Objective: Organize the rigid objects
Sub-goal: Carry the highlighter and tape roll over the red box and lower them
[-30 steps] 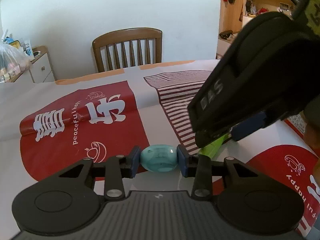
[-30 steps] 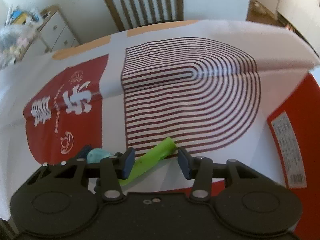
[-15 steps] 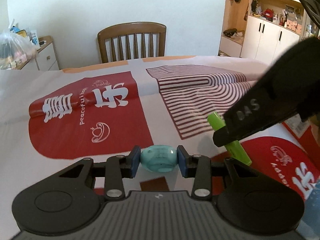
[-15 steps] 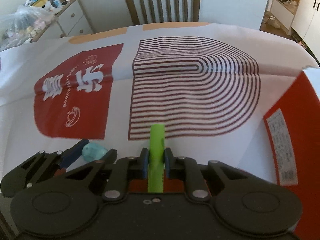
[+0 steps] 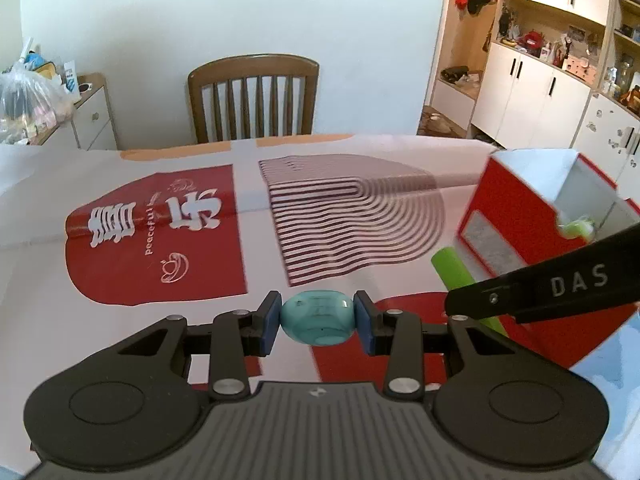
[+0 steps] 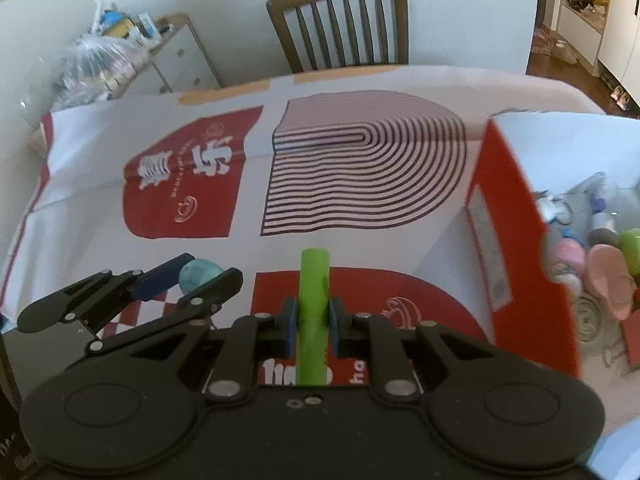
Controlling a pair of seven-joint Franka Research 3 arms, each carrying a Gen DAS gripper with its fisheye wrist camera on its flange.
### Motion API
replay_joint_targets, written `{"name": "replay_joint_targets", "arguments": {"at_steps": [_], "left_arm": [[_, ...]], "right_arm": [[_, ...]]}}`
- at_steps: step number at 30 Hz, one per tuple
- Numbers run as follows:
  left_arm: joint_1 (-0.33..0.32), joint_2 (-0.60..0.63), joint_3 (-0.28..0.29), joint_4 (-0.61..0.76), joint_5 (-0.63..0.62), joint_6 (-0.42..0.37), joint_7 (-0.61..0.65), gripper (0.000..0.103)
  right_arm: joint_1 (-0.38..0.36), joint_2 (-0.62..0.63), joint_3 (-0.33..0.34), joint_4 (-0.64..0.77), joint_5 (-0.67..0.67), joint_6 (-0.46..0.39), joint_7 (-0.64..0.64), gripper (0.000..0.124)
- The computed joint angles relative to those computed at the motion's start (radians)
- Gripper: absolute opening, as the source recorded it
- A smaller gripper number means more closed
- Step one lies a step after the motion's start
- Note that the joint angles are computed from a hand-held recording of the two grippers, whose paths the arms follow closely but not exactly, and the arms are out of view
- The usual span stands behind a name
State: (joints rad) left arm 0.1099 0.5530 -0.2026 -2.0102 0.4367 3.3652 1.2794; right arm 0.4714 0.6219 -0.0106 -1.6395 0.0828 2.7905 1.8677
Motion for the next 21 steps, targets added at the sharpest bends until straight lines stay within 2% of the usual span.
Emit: {"name": "replay_joint_targets", "arguments": {"at_steps": [3, 12, 17, 20, 21], "left_arm": [[-0.013, -0.048, -0.004, -0.033, -0.005, -0.010, -0.011, 0.038], [-0.118, -0.175, 0.032, -0.097, -0.050, -0.043, -0.043, 0.038], [-0.272, -0.220, 0.127, -0.106, -0.090, -0.049, -0.056, 0.038], [-0.392, -0.225, 0.215, -0.094, -0.120, -0.054, -0.064, 0.038], [-0.413, -0.224, 0.225, -0.087, -0.128, -0.057, -0.069, 0.038]], "right_arm": [[-0.025, -0.064, 0.018, -0.083, 0.018, 0.052, -0.034, 0.015], [-0.143, -0.222, 0.100, -0.277, 0.156, 0.164, -0.202, 0.015], [-0.230, -0.287, 0.159, -0.349, 0.278, 0.187, -0.340, 0.015], [-0.278, -0.318, 0.187, -0.380, 0.360, 0.192, -0.441, 0.015], [-0.299, -0.326, 0.201, -0.386, 0.397, 0.190, -0.483, 0.015]]}}
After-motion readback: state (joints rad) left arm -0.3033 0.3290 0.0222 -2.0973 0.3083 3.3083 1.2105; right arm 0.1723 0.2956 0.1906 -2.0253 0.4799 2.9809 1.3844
